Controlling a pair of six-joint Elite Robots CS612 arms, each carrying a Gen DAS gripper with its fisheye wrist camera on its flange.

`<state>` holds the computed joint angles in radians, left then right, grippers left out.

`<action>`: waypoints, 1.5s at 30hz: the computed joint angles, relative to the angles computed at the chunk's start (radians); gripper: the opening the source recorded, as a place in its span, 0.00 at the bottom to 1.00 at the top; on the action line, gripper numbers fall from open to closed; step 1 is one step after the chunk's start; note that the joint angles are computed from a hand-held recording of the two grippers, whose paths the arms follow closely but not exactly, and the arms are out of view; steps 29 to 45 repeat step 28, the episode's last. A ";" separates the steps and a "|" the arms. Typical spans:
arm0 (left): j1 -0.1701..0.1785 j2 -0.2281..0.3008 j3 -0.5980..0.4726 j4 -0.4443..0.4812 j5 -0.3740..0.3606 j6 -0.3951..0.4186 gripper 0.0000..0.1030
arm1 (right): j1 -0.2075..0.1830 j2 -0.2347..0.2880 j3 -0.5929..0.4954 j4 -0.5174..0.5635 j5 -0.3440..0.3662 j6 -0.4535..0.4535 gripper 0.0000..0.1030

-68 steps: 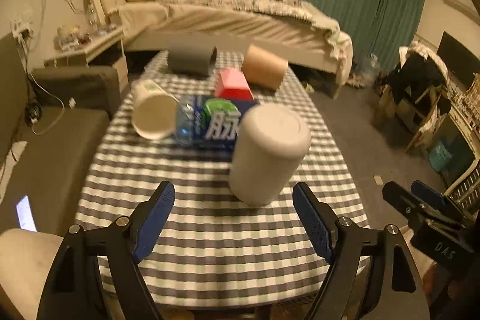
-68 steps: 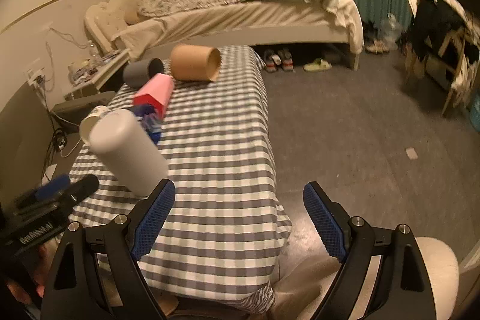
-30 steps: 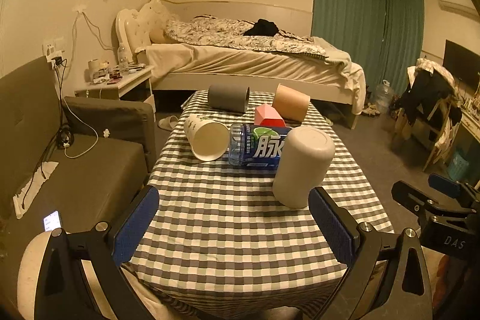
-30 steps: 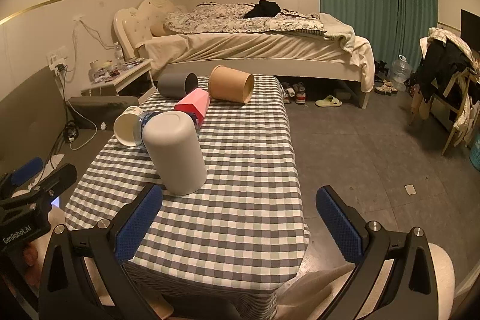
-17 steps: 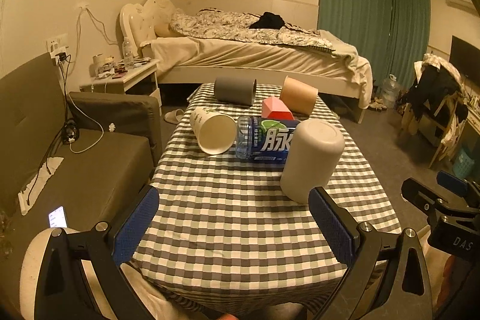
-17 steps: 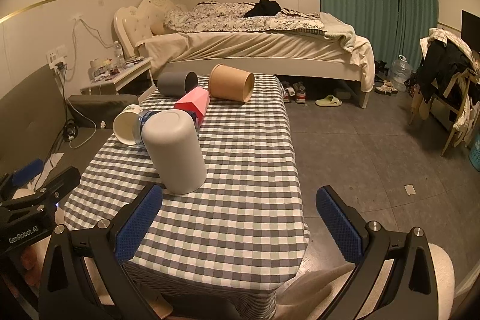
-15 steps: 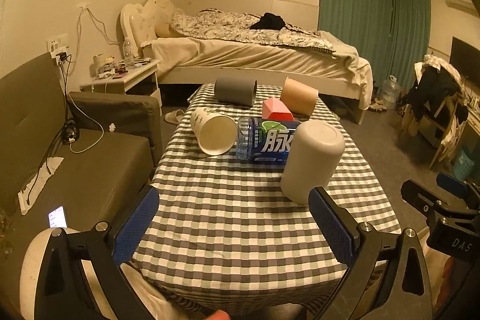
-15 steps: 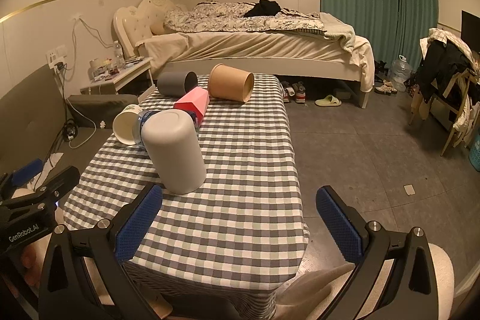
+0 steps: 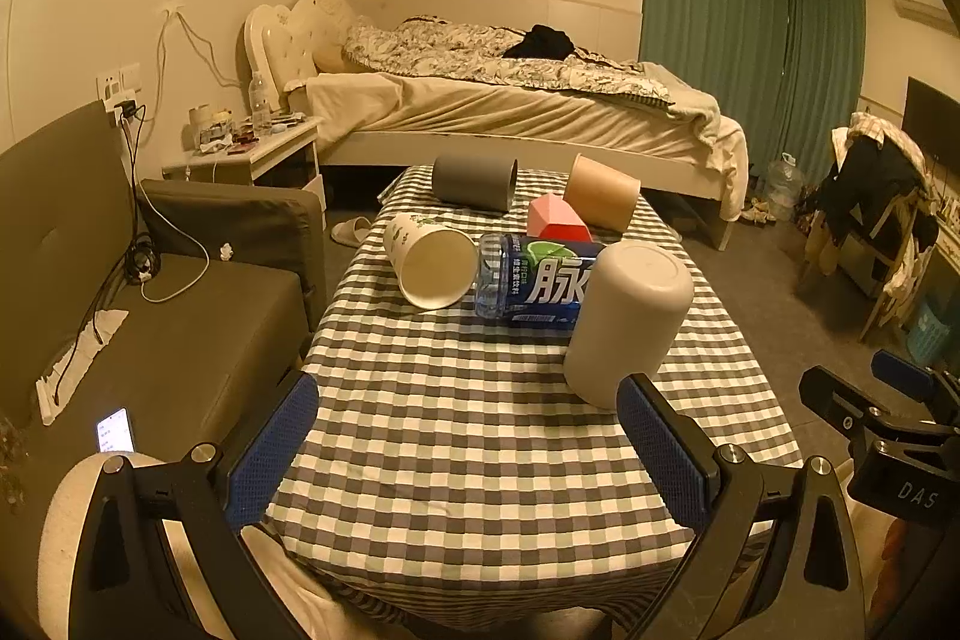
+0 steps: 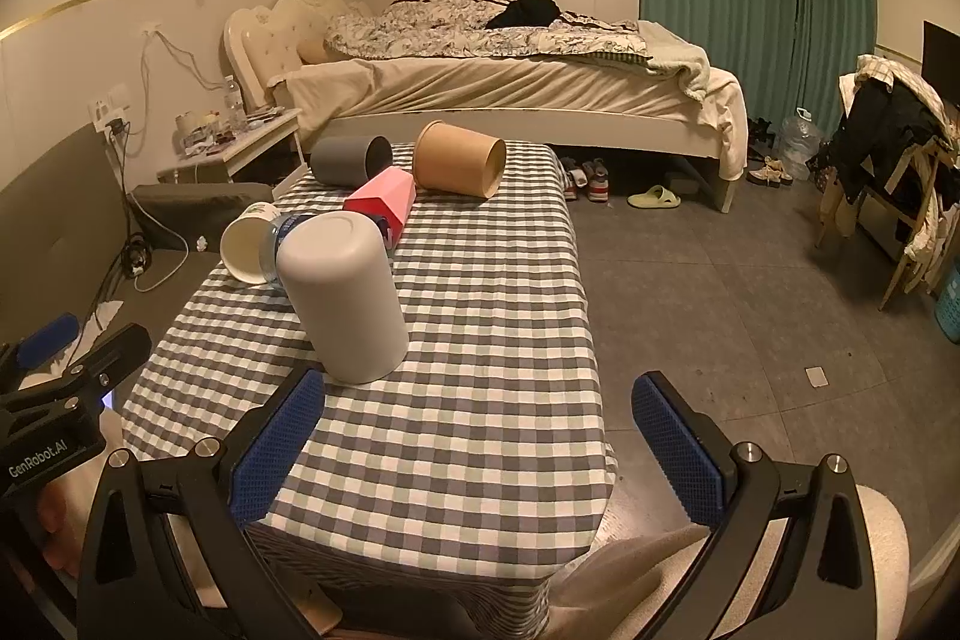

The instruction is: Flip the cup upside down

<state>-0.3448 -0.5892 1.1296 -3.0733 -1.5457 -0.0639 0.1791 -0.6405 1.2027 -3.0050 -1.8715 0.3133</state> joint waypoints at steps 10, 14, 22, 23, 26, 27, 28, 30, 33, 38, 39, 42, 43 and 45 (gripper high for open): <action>0.000 -0.001 0.000 0.001 0.001 0.000 1.00 | 0.002 0.003 -0.007 0.009 -0.002 -0.003 1.00; 0.000 0.000 0.000 0.000 0.000 -0.001 1.00 | 0.002 0.003 -0.008 0.013 -0.002 -0.003 1.00; 0.001 -0.001 -0.001 0.004 -0.001 -0.001 1.00 | 0.002 0.004 -0.010 0.019 0.000 -0.002 1.00; 0.001 -0.001 0.000 0.004 -0.002 -0.001 1.00 | 0.002 0.004 -0.009 0.020 0.000 -0.002 1.00; 0.001 0.000 -0.001 0.005 -0.001 0.000 1.00 | 0.002 0.004 -0.009 0.020 0.000 -0.003 1.00; 0.001 0.001 -0.001 0.003 -0.002 -0.001 1.00 | 0.002 0.004 -0.010 0.021 0.000 -0.003 1.00; 0.001 0.001 0.000 0.001 -0.002 -0.001 1.00 | 0.002 0.004 -0.010 0.021 0.000 -0.003 1.00; 0.001 0.001 0.000 0.001 -0.002 -0.001 1.00 | 0.002 0.004 -0.010 0.021 0.000 -0.003 1.00; 0.001 0.001 0.000 0.001 -0.002 -0.001 1.00 | 0.002 0.004 -0.010 0.021 0.000 -0.003 1.00; 0.001 0.001 0.000 0.001 -0.002 -0.001 1.00 | 0.002 0.004 -0.010 0.021 0.000 -0.003 1.00; 0.001 0.001 0.000 0.001 -0.002 -0.001 1.00 | 0.002 0.004 -0.010 0.021 0.000 -0.003 1.00; 0.001 0.001 0.000 0.001 -0.002 -0.001 1.00 | 0.002 0.004 -0.010 0.021 0.000 -0.003 1.00; 0.001 0.001 0.000 0.001 -0.002 -0.001 1.00 | 0.002 0.004 -0.010 0.021 0.000 -0.003 1.00; 0.001 0.001 0.000 0.001 -0.002 -0.001 1.00 | 0.002 0.004 -0.010 0.021 0.000 -0.003 1.00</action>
